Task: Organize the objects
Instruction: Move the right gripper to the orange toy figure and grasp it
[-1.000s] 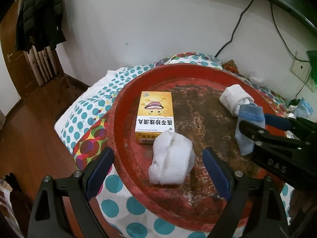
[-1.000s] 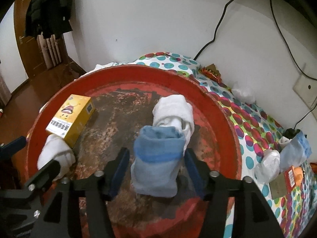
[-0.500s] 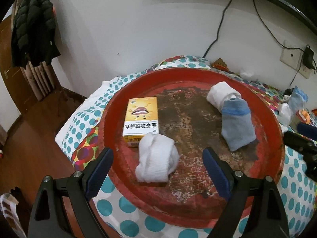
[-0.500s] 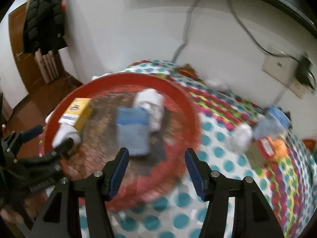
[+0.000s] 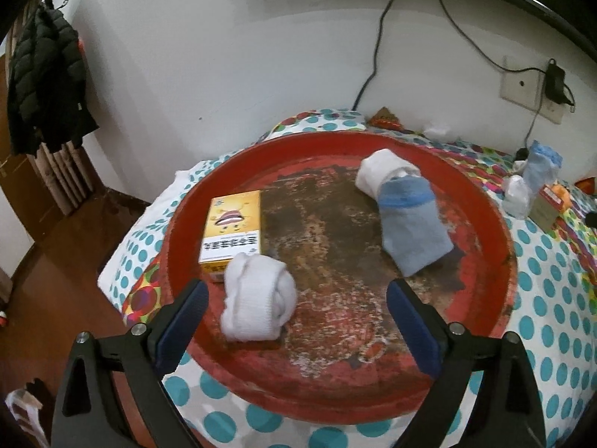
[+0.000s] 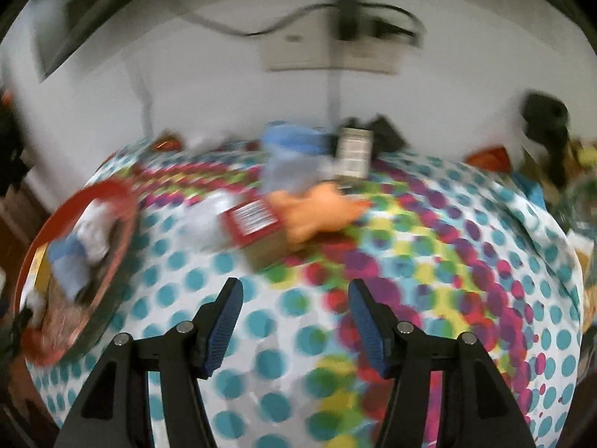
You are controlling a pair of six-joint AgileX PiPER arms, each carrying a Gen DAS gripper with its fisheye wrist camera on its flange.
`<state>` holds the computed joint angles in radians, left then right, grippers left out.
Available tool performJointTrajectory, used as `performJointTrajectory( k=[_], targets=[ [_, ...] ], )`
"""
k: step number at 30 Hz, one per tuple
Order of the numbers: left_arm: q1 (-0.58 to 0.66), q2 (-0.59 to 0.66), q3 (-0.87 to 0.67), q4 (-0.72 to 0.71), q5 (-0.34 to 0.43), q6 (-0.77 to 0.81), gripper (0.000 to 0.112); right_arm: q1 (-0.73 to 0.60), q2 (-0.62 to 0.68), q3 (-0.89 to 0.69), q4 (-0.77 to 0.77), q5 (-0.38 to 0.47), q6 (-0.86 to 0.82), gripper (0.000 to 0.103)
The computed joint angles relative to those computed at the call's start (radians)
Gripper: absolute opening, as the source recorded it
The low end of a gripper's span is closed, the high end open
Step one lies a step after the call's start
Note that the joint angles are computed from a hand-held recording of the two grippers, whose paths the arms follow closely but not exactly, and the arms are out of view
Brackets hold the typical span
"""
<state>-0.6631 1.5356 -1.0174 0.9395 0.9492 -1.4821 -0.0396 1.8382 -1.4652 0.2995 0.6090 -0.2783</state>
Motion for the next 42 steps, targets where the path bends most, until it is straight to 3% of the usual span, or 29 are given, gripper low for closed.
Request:
performJointTrajectory(
  k=[5,9,12,14,20,23,30,34,38,42],
  targets=[
    [-0.005,0.017,-0.008,-0.002,-0.015,0.013,0.097,-0.083,0.129,-0.183,0.157,0.132,0.029,0.06],
    [0.0,0.022,-0.008,-0.01,-0.026,0.025,0.097,-0.103,0.264,-0.354,0.24,0.235,0.182,0.06],
    [0.004,0.023,-0.005,-0.01,-0.03,0.026,0.097,-0.11,0.341,-0.434,0.307,0.262,0.265,0.064],
    [0.007,0.03,-0.008,-0.014,-0.03,0.032,0.097,-0.11,0.367,-0.461,0.342,0.264,0.291,0.069],
    [0.015,0.033,-0.008,-0.04,-0.05,0.053,0.097,-0.07,0.429,-0.537,0.348,0.227,0.345,0.071],
    [0.027,0.027,-0.002,-0.052,-0.067,0.048,0.097,-0.055,0.433,-0.541,0.332,0.16,0.377,0.072],
    [0.028,0.03,-0.001,-0.051,-0.059,0.043,0.097,-0.031,0.525,-0.718,0.256,0.204,0.515,0.074],
    [0.026,0.043,-0.01,-0.055,-0.052,0.059,0.097,-0.032,0.556,-0.763,0.293,0.243,0.579,0.074],
    [0.029,0.038,-0.007,-0.057,-0.059,0.057,0.097,-0.029,0.565,-0.764,0.309,0.287,0.618,0.074],
    [0.029,0.035,-0.004,-0.058,-0.06,0.055,0.097,-0.022,0.524,-0.658,0.341,0.194,0.647,0.074]
  ],
)
